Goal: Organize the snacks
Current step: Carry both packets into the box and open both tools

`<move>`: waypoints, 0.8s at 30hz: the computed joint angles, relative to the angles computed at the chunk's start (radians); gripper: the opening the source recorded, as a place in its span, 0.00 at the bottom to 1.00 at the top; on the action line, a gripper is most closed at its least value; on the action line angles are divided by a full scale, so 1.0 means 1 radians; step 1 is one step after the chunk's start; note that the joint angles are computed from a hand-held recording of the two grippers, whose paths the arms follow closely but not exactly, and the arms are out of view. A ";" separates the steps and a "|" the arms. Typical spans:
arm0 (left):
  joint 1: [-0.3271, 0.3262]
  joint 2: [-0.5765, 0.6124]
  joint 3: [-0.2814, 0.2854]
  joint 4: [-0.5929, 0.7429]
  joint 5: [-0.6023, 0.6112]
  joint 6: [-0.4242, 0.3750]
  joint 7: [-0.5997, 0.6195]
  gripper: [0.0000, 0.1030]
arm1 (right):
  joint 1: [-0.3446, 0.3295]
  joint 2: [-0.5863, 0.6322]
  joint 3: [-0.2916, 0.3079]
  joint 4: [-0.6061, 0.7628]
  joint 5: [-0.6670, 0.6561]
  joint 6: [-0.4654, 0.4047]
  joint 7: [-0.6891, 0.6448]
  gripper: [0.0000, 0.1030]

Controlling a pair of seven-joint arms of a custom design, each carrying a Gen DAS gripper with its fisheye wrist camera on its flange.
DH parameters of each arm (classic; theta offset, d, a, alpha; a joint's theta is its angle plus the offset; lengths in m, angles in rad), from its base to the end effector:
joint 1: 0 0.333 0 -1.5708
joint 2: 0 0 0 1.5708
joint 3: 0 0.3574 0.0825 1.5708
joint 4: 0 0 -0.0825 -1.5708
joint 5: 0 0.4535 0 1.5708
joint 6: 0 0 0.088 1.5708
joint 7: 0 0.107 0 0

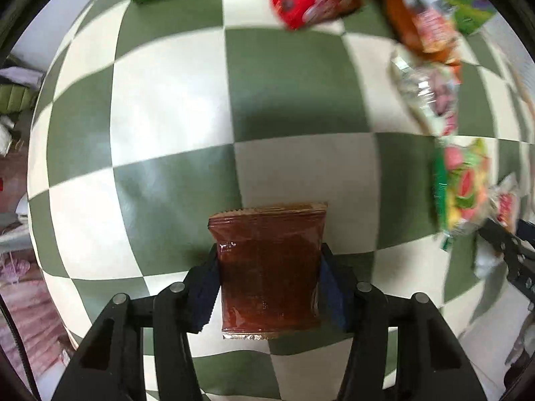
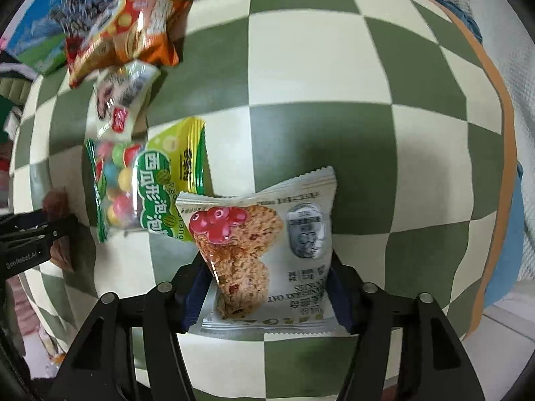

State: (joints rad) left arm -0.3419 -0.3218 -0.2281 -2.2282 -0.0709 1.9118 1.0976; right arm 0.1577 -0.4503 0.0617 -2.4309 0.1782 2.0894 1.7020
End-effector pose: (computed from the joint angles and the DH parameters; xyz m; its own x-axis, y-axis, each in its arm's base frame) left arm 0.4234 -0.2861 0.5155 -0.0616 -0.9981 -0.0050 -0.9981 0.0616 -0.0009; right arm 0.4538 0.1115 0.4889 0.0097 -0.9889 -0.1484 -0.9964 0.0028 -0.0843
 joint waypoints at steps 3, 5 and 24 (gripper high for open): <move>-0.009 -0.025 -0.002 0.013 -0.008 0.022 0.003 0.50 | -0.004 -0.046 -0.027 -0.002 0.043 -0.008 -0.011 0.53; -0.013 -0.054 0.009 0.021 -0.031 0.032 0.011 0.50 | -0.011 -0.070 -0.038 0.015 0.058 -0.010 -0.025 0.53; 0.162 0.428 0.047 0.782 0.288 -0.086 0.188 0.51 | 0.077 0.605 -0.001 0.969 -0.225 -0.100 0.051 0.53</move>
State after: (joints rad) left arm -0.1802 0.1060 -0.1808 -1.4464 0.2167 1.8257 1.2854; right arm 0.2351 0.1545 0.0606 -1.4620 -0.0465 1.9896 1.7532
